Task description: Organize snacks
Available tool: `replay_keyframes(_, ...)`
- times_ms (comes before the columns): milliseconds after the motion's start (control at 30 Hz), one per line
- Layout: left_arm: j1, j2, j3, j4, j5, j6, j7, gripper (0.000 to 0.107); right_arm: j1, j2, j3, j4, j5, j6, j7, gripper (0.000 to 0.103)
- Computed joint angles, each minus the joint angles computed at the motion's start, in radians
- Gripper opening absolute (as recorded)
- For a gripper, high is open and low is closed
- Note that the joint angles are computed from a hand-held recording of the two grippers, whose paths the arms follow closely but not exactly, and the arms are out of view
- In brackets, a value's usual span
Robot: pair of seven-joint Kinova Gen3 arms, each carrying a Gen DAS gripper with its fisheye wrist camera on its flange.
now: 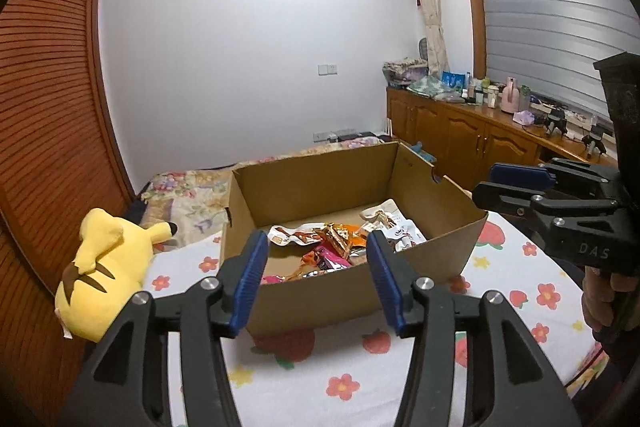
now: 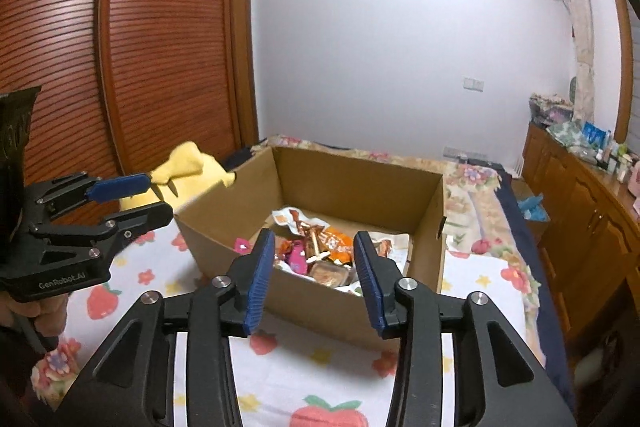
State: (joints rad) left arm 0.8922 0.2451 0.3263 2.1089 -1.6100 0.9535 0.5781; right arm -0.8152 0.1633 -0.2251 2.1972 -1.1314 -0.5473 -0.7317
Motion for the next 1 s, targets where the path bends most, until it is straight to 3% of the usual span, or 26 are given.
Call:
replay_keyframes(67,0.024,-0.001,0.008,0.007,0.007,0.043,0.018,0.055,-0.019,-0.012,-0.014,0.018,-0.011,-0.043,-0.017,0.05)
replay_keyframes(167,0.058,0.003,0.02,0.021,0.0,0.102,0.053,0.071,-0.041,-0.021,-0.04,0.047,-0.021,-0.115,-0.052,0.061)
replay_keyframes(267,0.092,0.014,0.032,0.022,0.007,0.162,0.066,0.078,-0.059,-0.03,-0.063,0.07,-0.046,-0.179,-0.081,0.069)
replay_keyframes(467,0.154,0.029,0.04,-0.009,0.079,0.263,0.035,0.08,-0.09,-0.043,-0.102,0.112,-0.086,-0.274,-0.117,0.087)
replay_keyframes(533,0.175,0.037,0.04,-0.02,0.101,0.294,0.039,0.096,-0.106,-0.044,-0.116,0.122,-0.111,-0.312,-0.12,0.089)
replay_keyframes(633,0.214,0.052,0.038,-0.017,0.097,0.348,0.086,0.097,-0.128,-0.047,-0.134,0.135,-0.143,-0.356,-0.121,0.091)
replay_keyframes(867,0.251,0.063,0.044,-0.027,0.132,0.378,0.108,0.099,-0.179,-0.057,-0.176,0.168,-0.216,-0.464,-0.144,0.103)
replay_keyframes(1000,0.288,0.086,0.042,-0.033,0.147,0.424,0.136,0.099,-0.218,-0.048,-0.198,0.181,-0.257,-0.538,-0.163,0.103)
